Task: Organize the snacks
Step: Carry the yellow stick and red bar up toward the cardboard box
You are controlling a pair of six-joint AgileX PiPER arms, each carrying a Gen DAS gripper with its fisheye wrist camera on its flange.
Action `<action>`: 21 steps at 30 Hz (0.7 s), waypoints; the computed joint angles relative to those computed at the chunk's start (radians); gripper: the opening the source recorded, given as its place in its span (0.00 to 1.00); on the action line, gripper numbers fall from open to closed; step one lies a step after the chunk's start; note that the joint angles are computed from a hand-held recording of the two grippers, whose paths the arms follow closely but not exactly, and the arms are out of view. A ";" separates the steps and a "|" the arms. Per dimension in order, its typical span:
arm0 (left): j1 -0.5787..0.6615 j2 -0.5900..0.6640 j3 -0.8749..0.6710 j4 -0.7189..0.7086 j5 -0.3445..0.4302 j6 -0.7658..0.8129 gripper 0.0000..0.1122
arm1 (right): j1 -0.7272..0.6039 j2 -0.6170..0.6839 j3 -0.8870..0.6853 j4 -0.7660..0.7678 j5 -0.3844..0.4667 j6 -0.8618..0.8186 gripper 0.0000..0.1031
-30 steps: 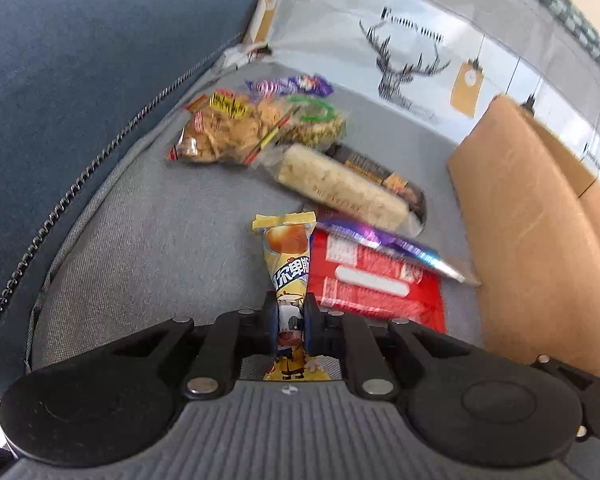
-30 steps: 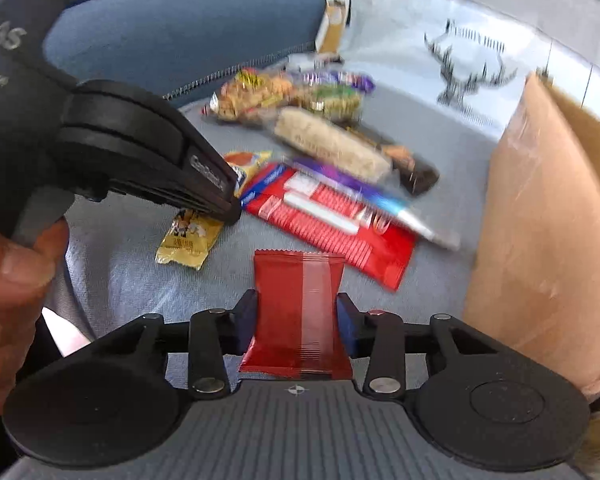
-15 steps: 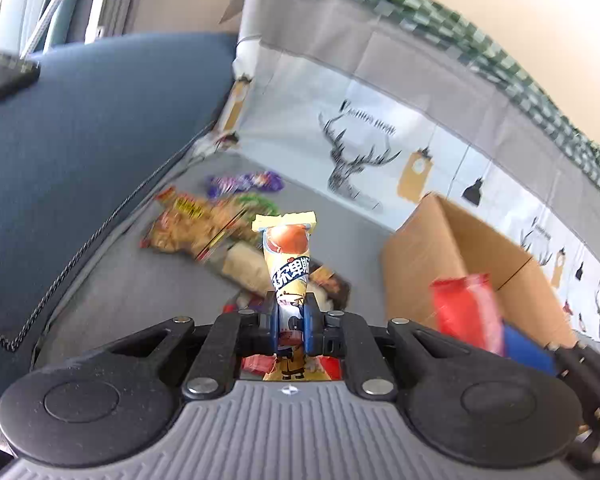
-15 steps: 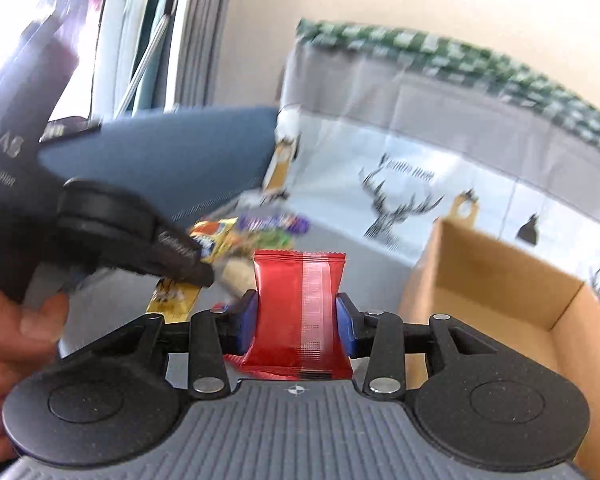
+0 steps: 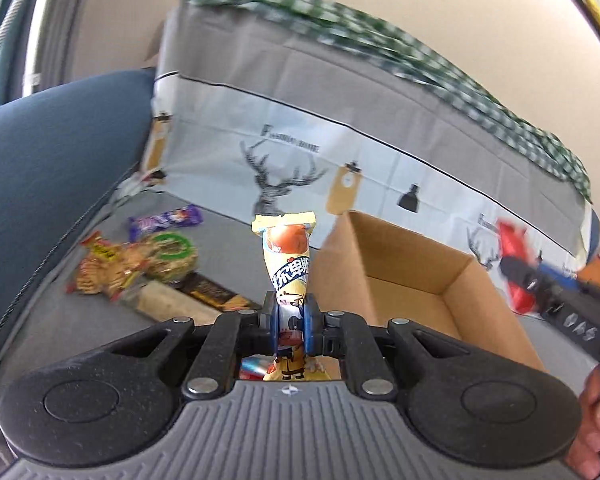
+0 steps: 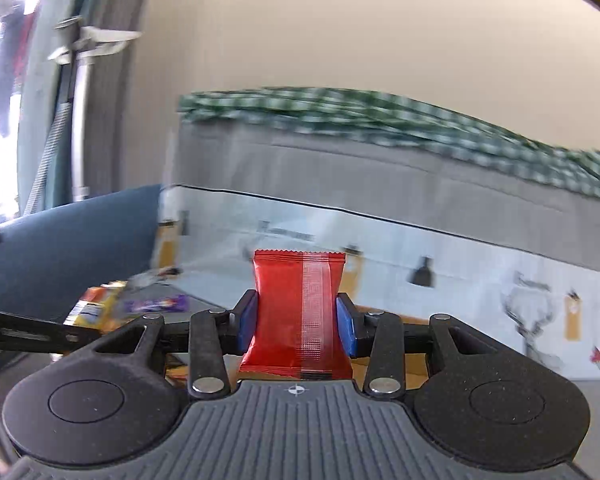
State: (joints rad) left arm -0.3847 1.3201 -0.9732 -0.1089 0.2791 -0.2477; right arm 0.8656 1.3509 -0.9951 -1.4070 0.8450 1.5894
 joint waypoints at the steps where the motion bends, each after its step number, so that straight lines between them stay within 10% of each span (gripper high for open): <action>1: -0.014 0.005 -0.005 0.003 -0.004 0.001 0.10 | -0.018 -0.013 0.024 0.019 -0.007 0.013 0.41; 21: -0.300 0.252 -0.344 0.275 -0.063 -0.130 0.10 | -0.129 -0.147 0.215 0.020 0.084 0.059 0.42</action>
State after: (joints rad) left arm -0.6843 1.5726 -1.3169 0.1663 0.2160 -0.3772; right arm 0.7365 1.2039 -0.7801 -1.3870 0.9290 1.6487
